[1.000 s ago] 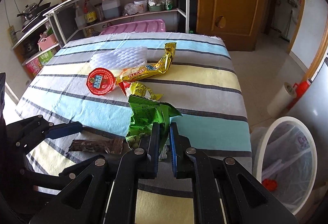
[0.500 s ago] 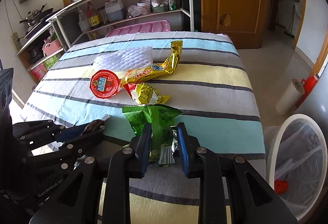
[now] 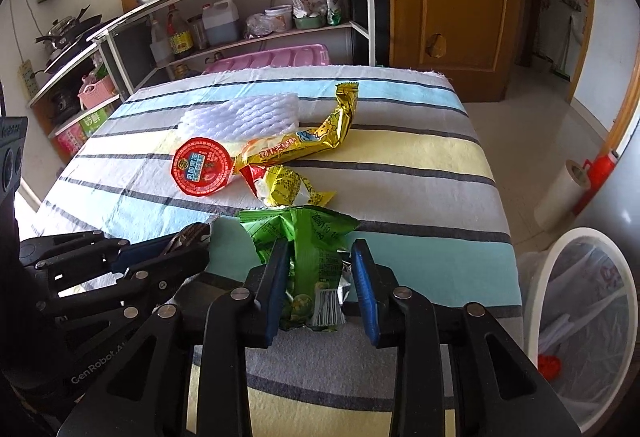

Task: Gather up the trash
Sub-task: 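Carry the chip bag and brown wrapper over the bin and release both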

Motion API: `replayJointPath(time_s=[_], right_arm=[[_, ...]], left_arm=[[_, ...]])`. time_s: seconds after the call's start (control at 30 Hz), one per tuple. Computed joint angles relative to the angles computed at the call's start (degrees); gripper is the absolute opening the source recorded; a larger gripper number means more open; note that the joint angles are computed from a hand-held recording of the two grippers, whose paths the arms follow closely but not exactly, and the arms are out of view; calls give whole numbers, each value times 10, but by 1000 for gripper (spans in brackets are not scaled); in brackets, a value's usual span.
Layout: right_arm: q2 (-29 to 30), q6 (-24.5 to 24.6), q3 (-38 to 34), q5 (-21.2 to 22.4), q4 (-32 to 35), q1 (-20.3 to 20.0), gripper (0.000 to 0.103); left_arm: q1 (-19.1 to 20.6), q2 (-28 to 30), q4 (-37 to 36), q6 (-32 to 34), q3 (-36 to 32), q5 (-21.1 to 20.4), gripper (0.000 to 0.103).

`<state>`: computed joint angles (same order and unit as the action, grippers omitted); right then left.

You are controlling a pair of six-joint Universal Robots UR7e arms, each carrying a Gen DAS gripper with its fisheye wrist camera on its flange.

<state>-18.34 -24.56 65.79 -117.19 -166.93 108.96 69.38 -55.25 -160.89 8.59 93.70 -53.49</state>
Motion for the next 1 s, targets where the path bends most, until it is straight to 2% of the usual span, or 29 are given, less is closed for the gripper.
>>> replayJointPath(time_s=[0.17, 0.43, 0.77, 1.0], right_arm=[[-3, -15, 14, -6, -19, 4, 13], [-36, -1, 60, 8, -61, 3, 12], [-93, 12, 139, 5, -134, 0, 12], [-145, 14, 201, -16, -194, -11, 13]], left_arm=[[-8, -7, -13, -1, 9, 3, 13], [-26, -22, -29, 2, 27, 11, 13], [-65, -23, -59, 26, 47, 16, 13], [-92, 0, -66, 44, 37, -5, 13]])
